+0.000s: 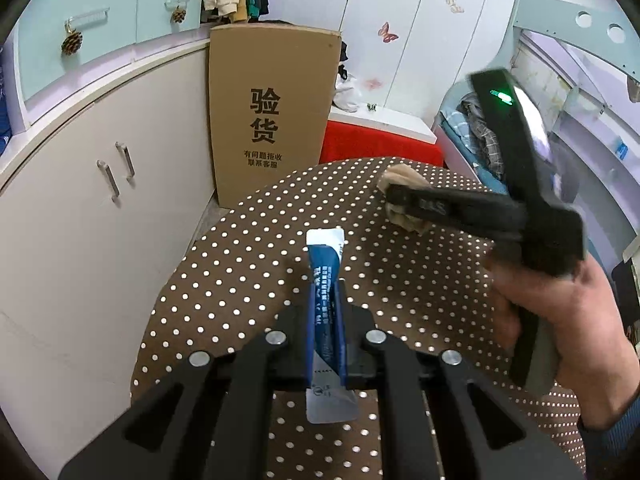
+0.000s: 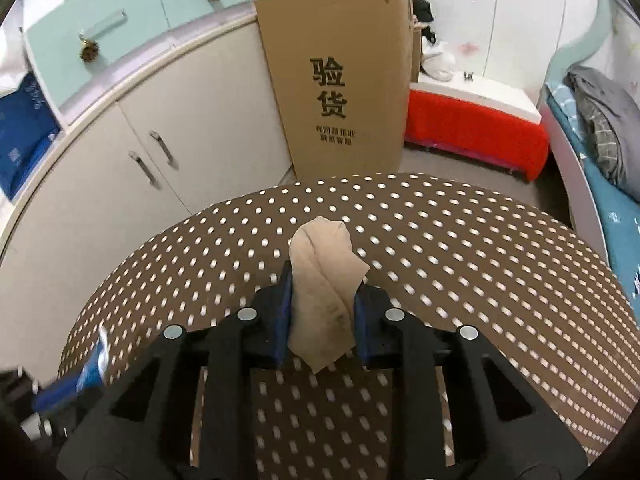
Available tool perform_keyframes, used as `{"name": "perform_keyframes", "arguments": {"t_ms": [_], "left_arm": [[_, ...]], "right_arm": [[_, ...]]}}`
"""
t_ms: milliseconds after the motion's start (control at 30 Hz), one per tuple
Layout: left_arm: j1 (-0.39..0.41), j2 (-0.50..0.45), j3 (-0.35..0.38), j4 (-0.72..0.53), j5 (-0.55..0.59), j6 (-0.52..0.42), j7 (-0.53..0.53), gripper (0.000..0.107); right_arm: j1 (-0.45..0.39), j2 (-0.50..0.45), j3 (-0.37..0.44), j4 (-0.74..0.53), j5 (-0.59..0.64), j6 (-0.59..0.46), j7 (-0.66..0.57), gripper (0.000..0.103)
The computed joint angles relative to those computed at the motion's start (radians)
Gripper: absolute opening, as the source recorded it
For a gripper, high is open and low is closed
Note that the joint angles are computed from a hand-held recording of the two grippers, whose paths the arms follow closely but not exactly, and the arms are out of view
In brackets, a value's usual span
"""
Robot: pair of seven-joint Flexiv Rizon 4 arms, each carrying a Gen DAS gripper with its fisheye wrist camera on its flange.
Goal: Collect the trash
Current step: 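Grasp the beige cloth with the right tool while the left tool grasps the toothpaste tube, then carry the beige cloth and toothpaste tube to the wastebasket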
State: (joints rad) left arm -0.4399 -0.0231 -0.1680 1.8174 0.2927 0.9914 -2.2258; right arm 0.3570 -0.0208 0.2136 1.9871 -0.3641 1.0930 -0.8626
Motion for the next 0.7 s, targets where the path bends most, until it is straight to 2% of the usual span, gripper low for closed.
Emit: {"name": "perform_keyframes", "arguments": {"t_ms": [100,233,433,700], "left_arm": [[-0.008,0.004,-0.01,-0.013,0.008,-0.003,-0.008,0.009],[-0.031,-0.004,-0.031,-0.046,0.003,0.003,-0.002,0.009],[-0.096,-0.044,-0.064,-0.148,0.036,-0.009,-0.009,0.009],[-0.217,-0.135,-0.079,-0.323,0.097,-0.056,-0.011,0.009]], "right_arm": [[-0.026,0.098,0.009,0.084,-0.016,0.045,0.021,0.026],[-0.075,0.265,0.032,0.179,-0.038,0.046,0.034,0.026],[-0.129,0.496,0.042,0.254,0.009,-0.017,-0.006,0.026],[-0.205,0.745,0.025,0.309,0.074,-0.102,-0.074,0.026]]}}
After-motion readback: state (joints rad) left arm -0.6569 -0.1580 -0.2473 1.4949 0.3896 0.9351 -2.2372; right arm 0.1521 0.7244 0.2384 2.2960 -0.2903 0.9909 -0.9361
